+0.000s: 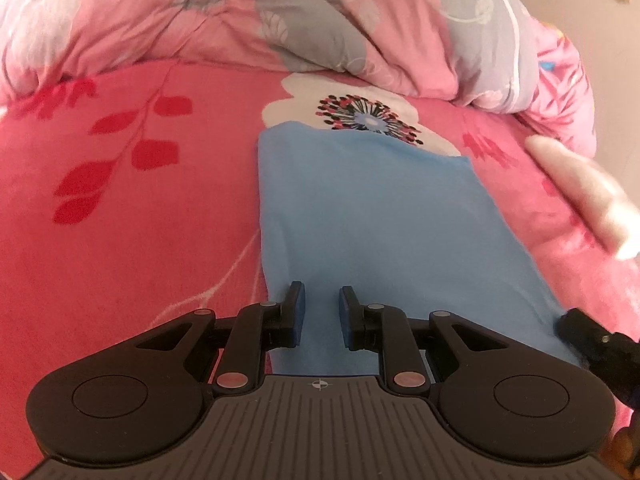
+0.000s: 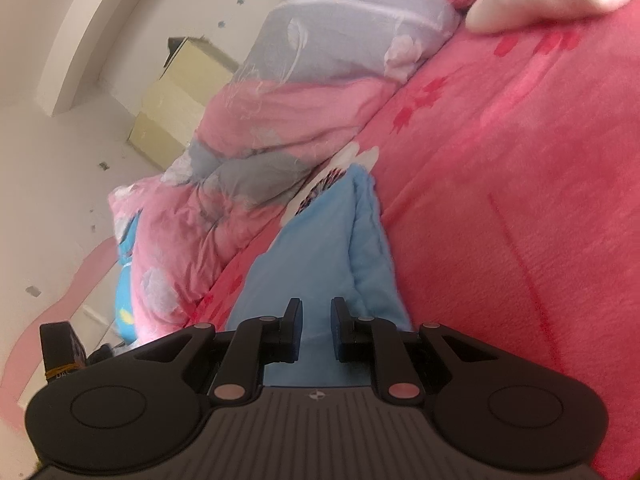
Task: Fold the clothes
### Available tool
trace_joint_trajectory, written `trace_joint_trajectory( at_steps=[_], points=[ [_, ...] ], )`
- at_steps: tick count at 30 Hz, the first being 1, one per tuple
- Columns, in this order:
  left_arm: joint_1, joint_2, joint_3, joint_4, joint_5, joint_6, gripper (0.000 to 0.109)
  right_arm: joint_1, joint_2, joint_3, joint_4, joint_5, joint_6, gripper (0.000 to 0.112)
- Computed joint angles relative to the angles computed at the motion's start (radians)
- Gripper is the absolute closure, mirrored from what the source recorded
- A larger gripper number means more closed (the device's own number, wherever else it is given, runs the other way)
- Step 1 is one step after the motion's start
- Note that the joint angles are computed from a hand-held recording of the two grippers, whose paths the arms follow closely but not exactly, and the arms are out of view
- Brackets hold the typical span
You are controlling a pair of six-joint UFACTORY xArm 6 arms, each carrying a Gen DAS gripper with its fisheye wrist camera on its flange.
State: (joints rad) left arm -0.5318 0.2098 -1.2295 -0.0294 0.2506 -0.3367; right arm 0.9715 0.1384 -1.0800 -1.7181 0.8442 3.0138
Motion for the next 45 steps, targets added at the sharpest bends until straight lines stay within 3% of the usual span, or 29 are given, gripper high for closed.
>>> trace_joint_trajectory(
  at_steps=[3, 5, 11, 15, 17, 20, 26, 33, 36, 42, 45],
  points=[
    [-0.001, -0.006, 0.014, -0.086, -0.014, 0.087, 0.090, 0.075, 0.004, -0.023, 0.081, 0.189, -0.112, 0.095],
    [-0.001, -0.010, 0.020, -0.145, -0.017, 0.150, 0.090, 0.093, 0.010, -0.054, 0.083, 0.234, -0.168, 0.095],
    [0.000, -0.010, 0.017, -0.278, -0.009, 0.262, 0.090, 0.018, 0.099, -0.247, 0.108, 0.046, -0.443, 0.092],
    [-0.002, -0.011, 0.025, -0.308, -0.023, 0.304, 0.090, -0.060, 0.169, -0.298, 0.189, -0.125, -0.506, 0.088],
    [-0.002, -0.013, 0.023, -0.331, -0.017, 0.351, 0.090, -0.092, 0.184, -0.270, 0.221, -0.179, -0.465, 0.094],
    [0.006, -0.023, 0.019, -0.428, 0.005, 0.474, 0.090, -0.104, 0.153, -0.224, 0.120, -0.204, -0.301, 0.092],
    [0.021, -0.036, 0.014, -0.553, -0.039, 0.587, 0.087, -0.098, 0.149, -0.213, 0.115, -0.199, -0.302, 0.091],
    [0.034, 0.096, -0.124, -0.693, -0.035, 0.708, 0.087, -0.103, 0.150, -0.212, 0.095, -0.203, -0.281, 0.091],
    [0.038, 0.128, -0.129, -0.613, -0.044, 0.650, 0.087, -0.105, 0.152, -0.212, 0.088, -0.206, -0.274, 0.091],
    [0.039, 0.119, -0.183, -0.720, -0.039, 0.741, 0.087, -0.109, 0.151, -0.210, 0.077, -0.211, -0.266, 0.091],
    [0.056, 0.205, -0.286, -0.543, -0.004, 0.591, 0.087, -0.111, 0.153, -0.213, 0.078, -0.214, -0.269, 0.092]
  ],
)
